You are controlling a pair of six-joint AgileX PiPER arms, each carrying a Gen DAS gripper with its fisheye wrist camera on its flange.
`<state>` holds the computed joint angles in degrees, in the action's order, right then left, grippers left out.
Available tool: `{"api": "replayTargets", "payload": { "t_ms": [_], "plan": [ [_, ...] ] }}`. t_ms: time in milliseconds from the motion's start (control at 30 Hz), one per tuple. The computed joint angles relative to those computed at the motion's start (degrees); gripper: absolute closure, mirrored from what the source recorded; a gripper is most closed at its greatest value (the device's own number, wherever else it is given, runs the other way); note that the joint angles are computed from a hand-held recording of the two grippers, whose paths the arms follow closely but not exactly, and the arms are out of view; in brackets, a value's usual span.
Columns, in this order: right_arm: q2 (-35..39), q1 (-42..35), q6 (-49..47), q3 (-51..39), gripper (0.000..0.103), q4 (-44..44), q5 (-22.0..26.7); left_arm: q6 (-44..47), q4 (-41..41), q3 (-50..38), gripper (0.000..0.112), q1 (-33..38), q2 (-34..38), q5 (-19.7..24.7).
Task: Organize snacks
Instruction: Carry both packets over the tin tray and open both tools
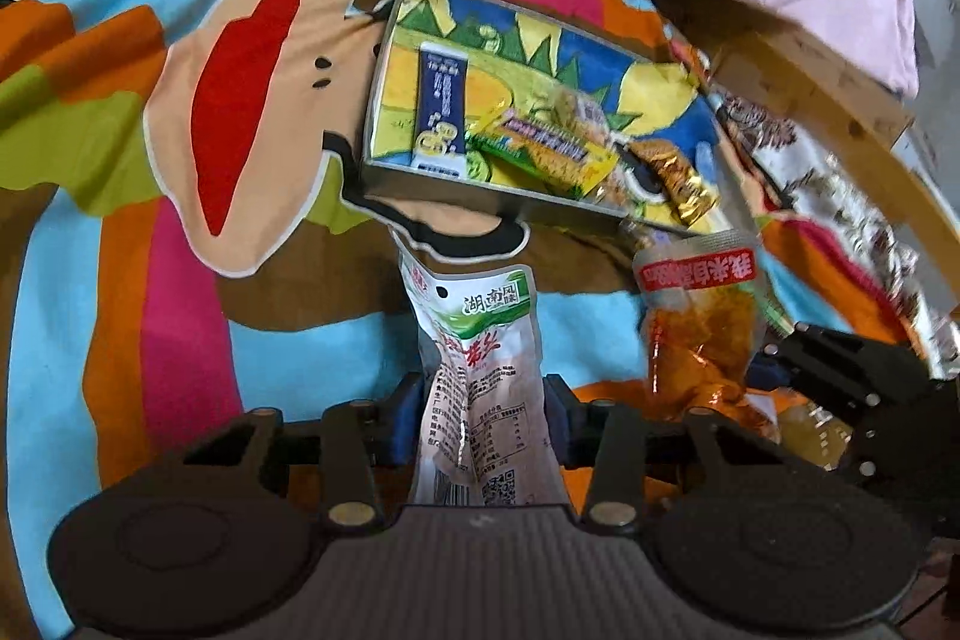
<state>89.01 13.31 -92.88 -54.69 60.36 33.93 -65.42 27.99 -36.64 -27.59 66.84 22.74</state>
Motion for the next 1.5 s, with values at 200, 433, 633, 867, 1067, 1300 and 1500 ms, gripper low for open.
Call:
{"api": "replayTargets", "payload": {
  "t_ms": [200,433,633,867,1067,1300,1500],
  "plan": [
    [-0.26,-1.69,-2.12,-1.53,0.041,4.67,0.31,-14.16,13.88,1.52,0.066,-2.52,-2.02,-2.02],
    [2.96,-5.45,-5.66,-6.59,0.041,12.91,0.39,-36.42,36.78,-1.8,0.066,-3.72,1.54,-2.11],
    [10.94,-8.66,-7.76,-15.68,0.041,21.07,-2.05,-49.6,53.51,-11.5,0.066,-2.81,12.11,-2.49],
    [22.6,-10.86,1.74,-28.89,0.04,18.74,-5.55,-47.6,54.26,-28.85,0.066,1.12,28.07,-4.75],
    [28.97,-11.29,9.68,-35.74,0.04,12.17,-6.81,-22.97,31.98,-48.12,0.066,2.45,42.32,-5.14],
    [31.26,-10.74,16.31,-37.87,0.038,6.38,-6.9,0.64,11.48,-66.28,0.066,1.87,54.66,0.09],
    [31.92,-10.42,21.05,-38.47,0.033,2.17,-7.09,4.55,8.21,-72.38,0.064,1.06,59.56,3.22]
  ]
}}
